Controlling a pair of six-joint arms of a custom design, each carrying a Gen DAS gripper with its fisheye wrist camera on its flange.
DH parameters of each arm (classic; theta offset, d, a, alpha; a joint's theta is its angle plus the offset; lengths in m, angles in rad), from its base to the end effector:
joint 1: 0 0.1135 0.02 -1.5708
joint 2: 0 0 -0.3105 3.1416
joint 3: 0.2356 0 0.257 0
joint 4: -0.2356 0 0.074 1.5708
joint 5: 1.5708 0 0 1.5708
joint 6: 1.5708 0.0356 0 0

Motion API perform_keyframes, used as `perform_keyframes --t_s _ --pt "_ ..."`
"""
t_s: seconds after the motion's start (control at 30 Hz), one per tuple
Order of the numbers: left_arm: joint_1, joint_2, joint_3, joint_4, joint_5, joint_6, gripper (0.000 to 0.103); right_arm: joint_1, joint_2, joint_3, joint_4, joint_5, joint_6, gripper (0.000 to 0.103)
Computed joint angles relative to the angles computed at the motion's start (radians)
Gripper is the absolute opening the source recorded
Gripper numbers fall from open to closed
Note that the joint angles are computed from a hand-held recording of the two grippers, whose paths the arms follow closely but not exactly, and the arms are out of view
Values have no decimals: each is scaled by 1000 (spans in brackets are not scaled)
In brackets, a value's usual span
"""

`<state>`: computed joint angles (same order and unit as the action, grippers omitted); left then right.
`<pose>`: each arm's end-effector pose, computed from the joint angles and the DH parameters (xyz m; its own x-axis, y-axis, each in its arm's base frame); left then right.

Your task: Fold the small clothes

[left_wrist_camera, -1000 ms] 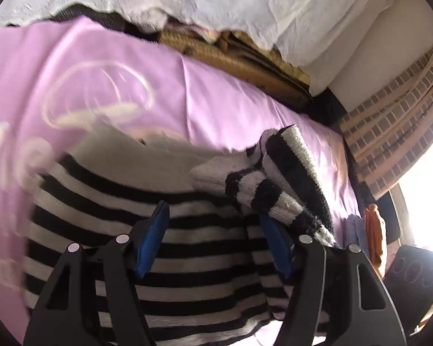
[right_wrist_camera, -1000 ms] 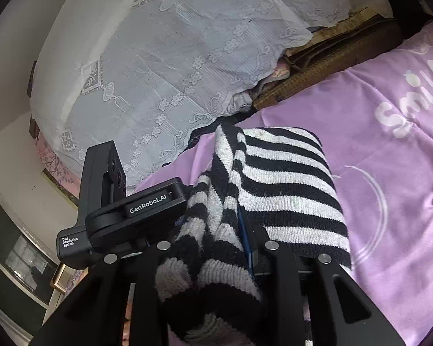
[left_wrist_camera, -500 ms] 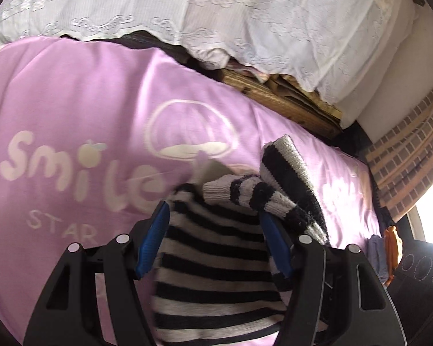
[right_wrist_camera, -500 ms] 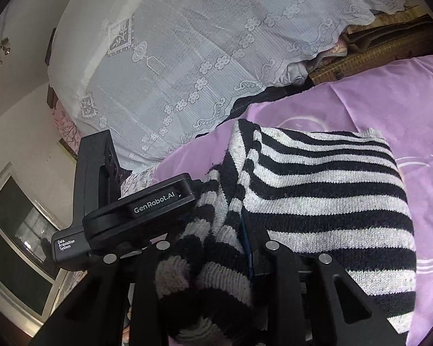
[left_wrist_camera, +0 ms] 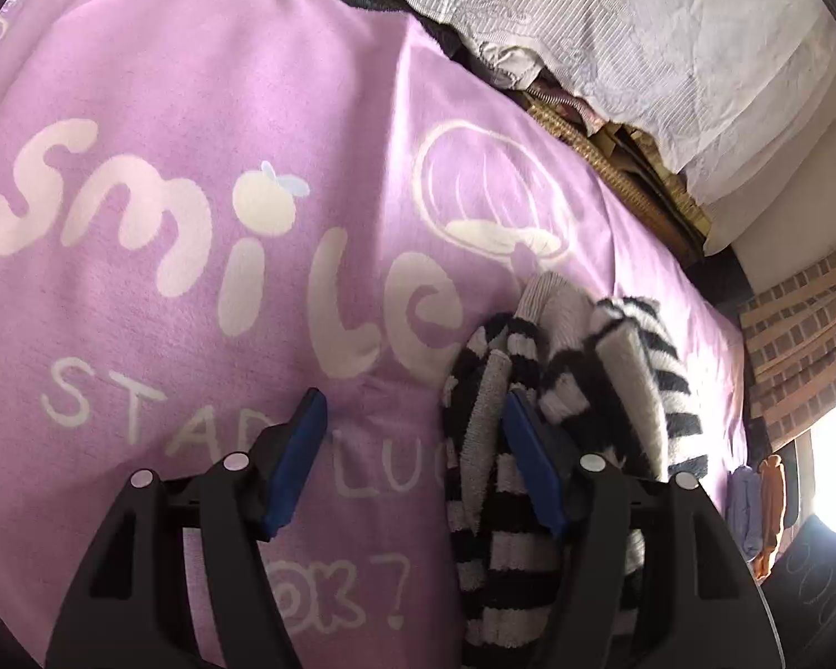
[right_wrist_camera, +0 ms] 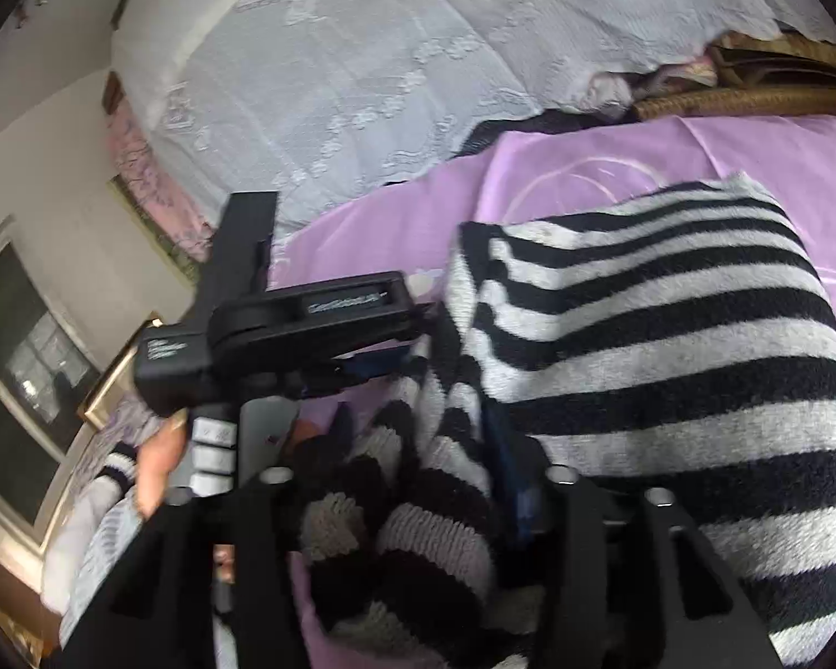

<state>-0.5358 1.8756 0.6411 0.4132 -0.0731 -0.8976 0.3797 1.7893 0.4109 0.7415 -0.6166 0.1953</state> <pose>0.2824 -0.1646 0.1134 -0.7571 -0.4573 -0.4666 -0.2013 0.8427 -0.4993 0.2495 0.1217 0.1215 -0.6843 -0.1026 -0.7219 -0.6130 0.6171 0.4934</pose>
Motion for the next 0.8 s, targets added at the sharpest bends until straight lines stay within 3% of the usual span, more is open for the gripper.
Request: perform_keyframes --t_s 0.03,0.13,0.23,0.3,0.37,0.43,0.5,0.63,0.7,0.8 --pt "-4 -12 -9 3 -17 1 75 -15 -18 -13 9 -47 -1 77" --pt "-9 -24 -15 -4 -42 -4 79 -54 -134 -93 53 -57 -16 86" --pt "1 -23 -18 0 -33 -7 79 -105 -247 -177 86 3 -80 86" --pt "-1 -27 -19 0 -27 -2 79 -113 -318 -217 27 75 -187 85" --pt "-12 -33 -11 -11 -42 8 79 -105 -338 -256 12 105 -263 76" --pt "-18 -30 6 -29 -60 19 80 -50 -329 -271 16 146 -295 68" --pt "-18 -12 34 -46 -71 20 80 58 -273 -206 -72 214 -304 66" --pt "-5 10 53 -32 -73 22 80 160 -76 -48 -100 273 -186 73" --pt "7 9 46 -12 -64 33 80 173 -51 5 -138 259 -170 82" --pt "18 -17 10 24 -52 23 80 178 -48 -20 -95 268 -211 85"
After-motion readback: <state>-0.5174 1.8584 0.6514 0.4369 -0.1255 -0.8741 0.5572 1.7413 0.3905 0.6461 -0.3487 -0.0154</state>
